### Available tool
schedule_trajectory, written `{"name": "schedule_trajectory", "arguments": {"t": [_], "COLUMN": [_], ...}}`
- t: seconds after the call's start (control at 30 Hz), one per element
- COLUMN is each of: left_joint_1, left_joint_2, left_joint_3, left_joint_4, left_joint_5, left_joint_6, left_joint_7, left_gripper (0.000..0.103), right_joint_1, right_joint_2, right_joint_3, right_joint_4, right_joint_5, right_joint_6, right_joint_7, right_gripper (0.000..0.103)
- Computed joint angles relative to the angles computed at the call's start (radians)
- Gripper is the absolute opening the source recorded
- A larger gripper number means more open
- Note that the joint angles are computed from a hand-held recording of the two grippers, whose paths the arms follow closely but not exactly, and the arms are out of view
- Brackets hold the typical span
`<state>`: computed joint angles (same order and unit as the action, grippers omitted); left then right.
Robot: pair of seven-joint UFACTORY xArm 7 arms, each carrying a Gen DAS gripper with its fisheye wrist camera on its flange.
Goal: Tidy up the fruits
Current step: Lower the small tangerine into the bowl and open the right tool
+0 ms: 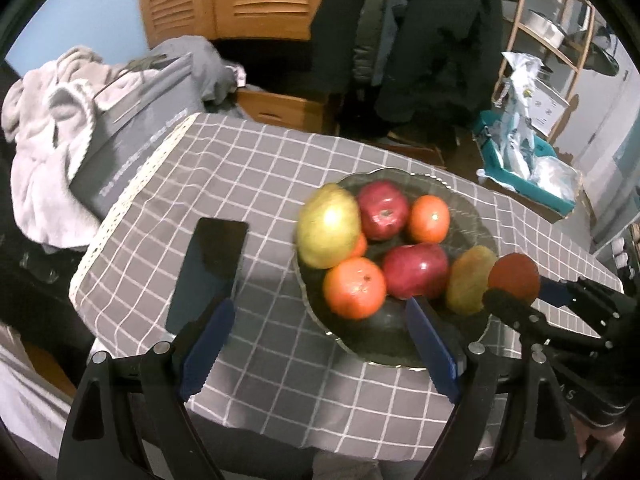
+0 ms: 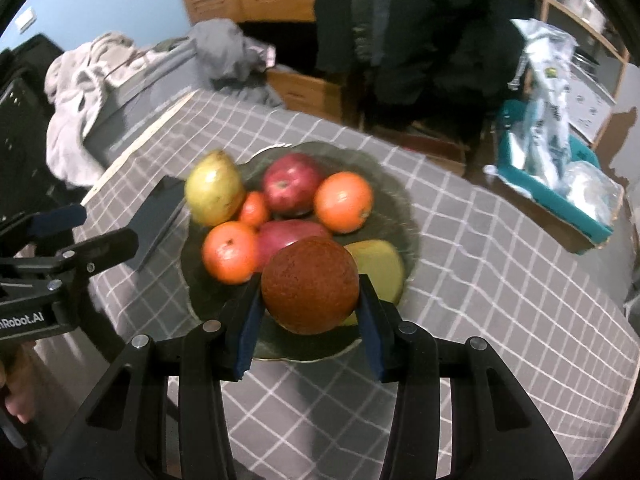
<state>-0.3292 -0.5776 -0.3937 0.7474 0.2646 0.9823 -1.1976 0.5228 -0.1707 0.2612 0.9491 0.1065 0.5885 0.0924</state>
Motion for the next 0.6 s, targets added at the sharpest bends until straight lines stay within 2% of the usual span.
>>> {"name": "schedule_trajectory", "arguments": {"t": [0.13,0.2,0.23,0.5,0.6], "left_joint_1": [-0.005,-0.003,-0.002,0.01,0.018], "left_joint_2": [-0.047,-0.061,-0.068,-0.097,-0.097], "left_joint_3": [0.012,0.014,0.014,0.003,-0.009], "left_joint_4": [-0.032,-0.041,-0.044,-0.033,-0.013], "left_joint_5": [-0.014,-0.022,-0.024,-0.03,-0.021], "left_joint_6": [0.011,0.013,0.014,0.018,0.023], "left_joint_7": [0.001,0.004,0.005,0.02,0.022], "left_gripper": [0.089,0.089,0.089,0.089,0.089], "right_joint_1": [0.017,0.017,0.017,0.004,-0.007], "right_joint_2": [0.03,0.033,0.032,-0.002,-0.034], "right_joint_3": [0.0,0.005,0.006,0.005,0.006], "right_joint_4": [0.024,0.029,0.031,0.044,0.04], "right_joint_5": [0.053,0.047,0.042,0.008,-0.022], "right_joint_6": [0.013,0.002,-0.005,0.001,0.002], "right_joint_7": [-0.022,-0.011,-0.006,0.039,0.06], "right_gripper": [0.046,0.057,0.059,0.059,0.065]}}
